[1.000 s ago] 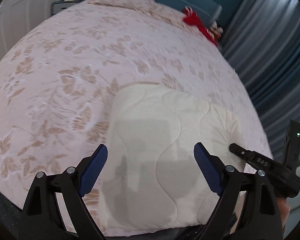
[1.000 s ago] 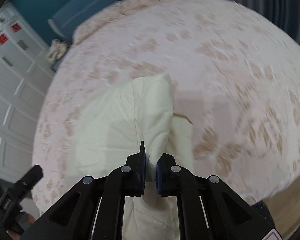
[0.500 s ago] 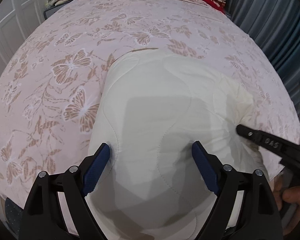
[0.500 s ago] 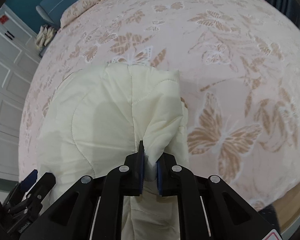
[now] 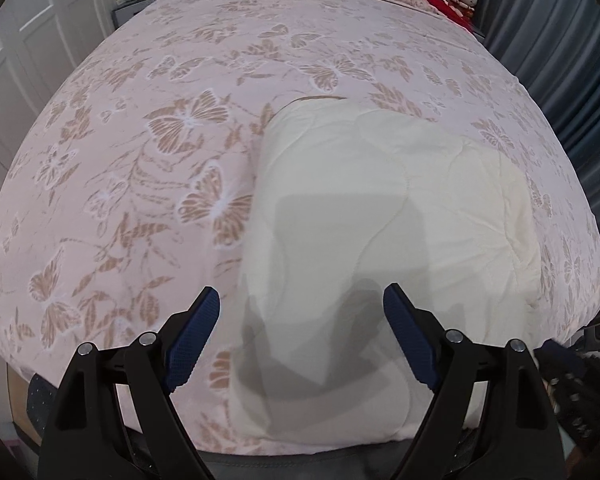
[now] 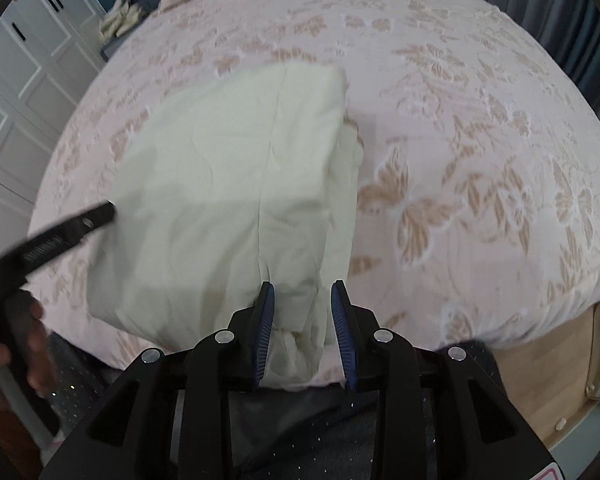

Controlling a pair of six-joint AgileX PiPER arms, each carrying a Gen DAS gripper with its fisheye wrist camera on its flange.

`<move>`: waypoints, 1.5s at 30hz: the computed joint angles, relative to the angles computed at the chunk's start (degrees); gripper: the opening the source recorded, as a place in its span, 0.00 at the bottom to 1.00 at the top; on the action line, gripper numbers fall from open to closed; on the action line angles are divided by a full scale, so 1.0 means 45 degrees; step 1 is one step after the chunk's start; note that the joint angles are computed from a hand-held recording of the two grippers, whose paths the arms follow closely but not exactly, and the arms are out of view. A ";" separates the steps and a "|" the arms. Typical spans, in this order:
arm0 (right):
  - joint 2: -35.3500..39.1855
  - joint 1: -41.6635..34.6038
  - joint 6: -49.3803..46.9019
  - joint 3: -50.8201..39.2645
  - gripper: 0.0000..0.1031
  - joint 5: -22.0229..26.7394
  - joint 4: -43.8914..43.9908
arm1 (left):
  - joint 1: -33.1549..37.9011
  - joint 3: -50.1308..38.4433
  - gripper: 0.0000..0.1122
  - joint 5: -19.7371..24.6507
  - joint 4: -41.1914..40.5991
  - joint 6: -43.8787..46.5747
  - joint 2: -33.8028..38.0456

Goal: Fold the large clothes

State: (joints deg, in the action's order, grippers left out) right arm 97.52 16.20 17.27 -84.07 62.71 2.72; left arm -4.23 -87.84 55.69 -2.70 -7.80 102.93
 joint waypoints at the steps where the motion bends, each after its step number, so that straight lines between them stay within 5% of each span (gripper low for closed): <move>1: 0.0055 0.0020 0.0053 0.0085 0.29 -0.0002 0.0027 | 0.0123 0.0068 0.73 0.0062 -0.0109 0.0124 -0.0003; 13: 0.1457 -0.0119 -0.0211 0.0312 0.32 -0.0231 0.0539 | 0.1064 0.0597 0.81 0.0027 -0.1967 0.1148 0.1003; 26: 0.3058 -0.1197 -0.1658 0.0082 0.58 -0.0736 0.2137 | 0.1264 0.0348 0.88 -0.0283 -0.3391 0.2635 0.2337; 34: 0.3645 -0.2766 -0.4428 0.0741 0.67 -0.1564 0.5221 | 0.1334 -0.0143 0.88 -0.0321 -0.4220 0.3475 0.3000; 35: 0.3580 -0.2852 -0.4704 0.0938 0.63 -0.1734 0.5508 | 0.1450 -0.0102 0.88 -0.0308 -0.4559 0.3722 0.3000; 36: 0.3468 -0.3007 -0.5361 0.1236 0.39 -0.1898 0.6247 | 0.1518 0.0023 0.85 -0.0366 -0.4835 0.3970 0.2915; 41: 0.2466 -0.2238 -0.4397 0.1332 0.23 -0.2452 0.5017 | 0.1747 0.0553 0.45 -0.0535 -0.5588 0.5081 0.1669; 45: 0.1723 -0.1376 -0.3478 0.0482 0.20 -0.2826 0.4181 | 0.2298 0.0112 0.39 -0.0405 -0.6041 0.5626 0.0766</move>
State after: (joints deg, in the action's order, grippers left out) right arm 105.27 10.01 1.62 -81.90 49.99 21.53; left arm 6.11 -87.34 53.87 -29.88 17.52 106.38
